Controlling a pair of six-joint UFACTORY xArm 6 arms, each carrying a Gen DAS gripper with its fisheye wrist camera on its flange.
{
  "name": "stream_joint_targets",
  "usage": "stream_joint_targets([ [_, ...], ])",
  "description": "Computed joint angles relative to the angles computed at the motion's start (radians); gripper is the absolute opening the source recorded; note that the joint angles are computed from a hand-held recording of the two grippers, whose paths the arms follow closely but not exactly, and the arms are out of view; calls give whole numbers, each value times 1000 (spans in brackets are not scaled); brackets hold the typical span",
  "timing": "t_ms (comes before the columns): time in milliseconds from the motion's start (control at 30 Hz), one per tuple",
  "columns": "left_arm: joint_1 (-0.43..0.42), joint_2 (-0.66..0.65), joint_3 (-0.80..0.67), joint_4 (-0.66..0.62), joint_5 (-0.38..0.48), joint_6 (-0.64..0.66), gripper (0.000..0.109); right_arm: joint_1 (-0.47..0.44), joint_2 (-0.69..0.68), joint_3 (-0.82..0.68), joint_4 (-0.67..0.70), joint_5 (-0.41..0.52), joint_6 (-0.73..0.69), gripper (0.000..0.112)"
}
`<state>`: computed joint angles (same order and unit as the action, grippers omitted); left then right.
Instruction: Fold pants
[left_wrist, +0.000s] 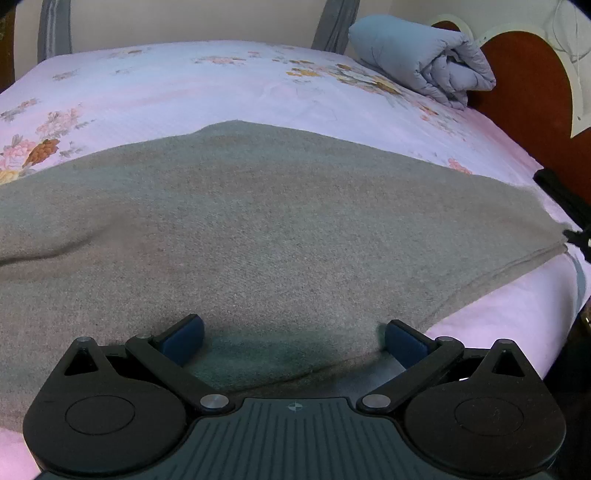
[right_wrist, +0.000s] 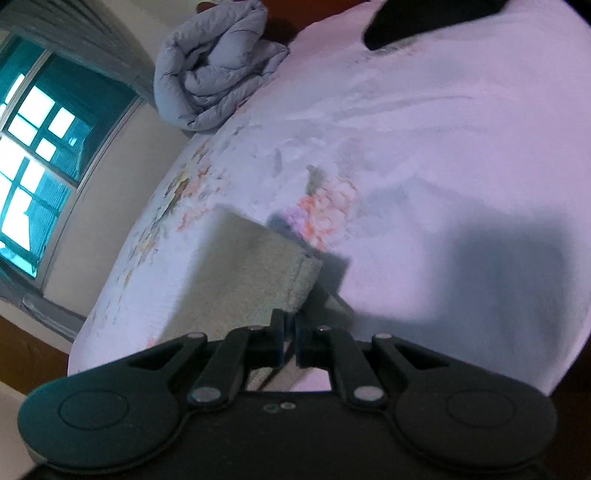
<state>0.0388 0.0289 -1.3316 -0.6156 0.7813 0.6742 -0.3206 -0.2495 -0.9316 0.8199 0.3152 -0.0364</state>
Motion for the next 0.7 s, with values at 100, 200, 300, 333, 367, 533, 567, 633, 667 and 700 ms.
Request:
stream_joint_targets([
  [100, -2, -3, 7, -3, -10, 2, 103, -12, 6, -25, -103, 45, 56, 0],
  [200, -4, -8, 14, -7, -16, 4, 103, -21, -30, 1, -118, 71, 72, 0],
  [300, 2, -5, 6, -15, 1, 12, 103, -8, -76, 26, -58, 41, 7, 0],
  [333, 4, -1, 1, -16, 7, 16, 103, -16, -61, 15, -105, 61, 35, 0],
  [367, 5, 1, -3, -16, 11, 18, 103, -29, -38, -2, -143, 95, 77, 0],
  [533, 6, -26, 35, -46, -27, 66, 103, -44, -35, 18, -25, 86, 46, 18],
  [567, 5, -39, 50, -52, -37, 76, 103, -34, -69, 51, -8, 37, 44, 19],
  [633, 16, -66, 73, -85, -49, 92, 103, -28, -133, 112, 85, -17, 9, 18],
  [667, 26, -81, 87, -107, -59, 97, 103, -30, -149, 133, 111, -29, 11, 16],
  [700, 40, -96, 103, -126, -76, 103, 103, -35, -166, 156, 134, -31, 17, 15],
])
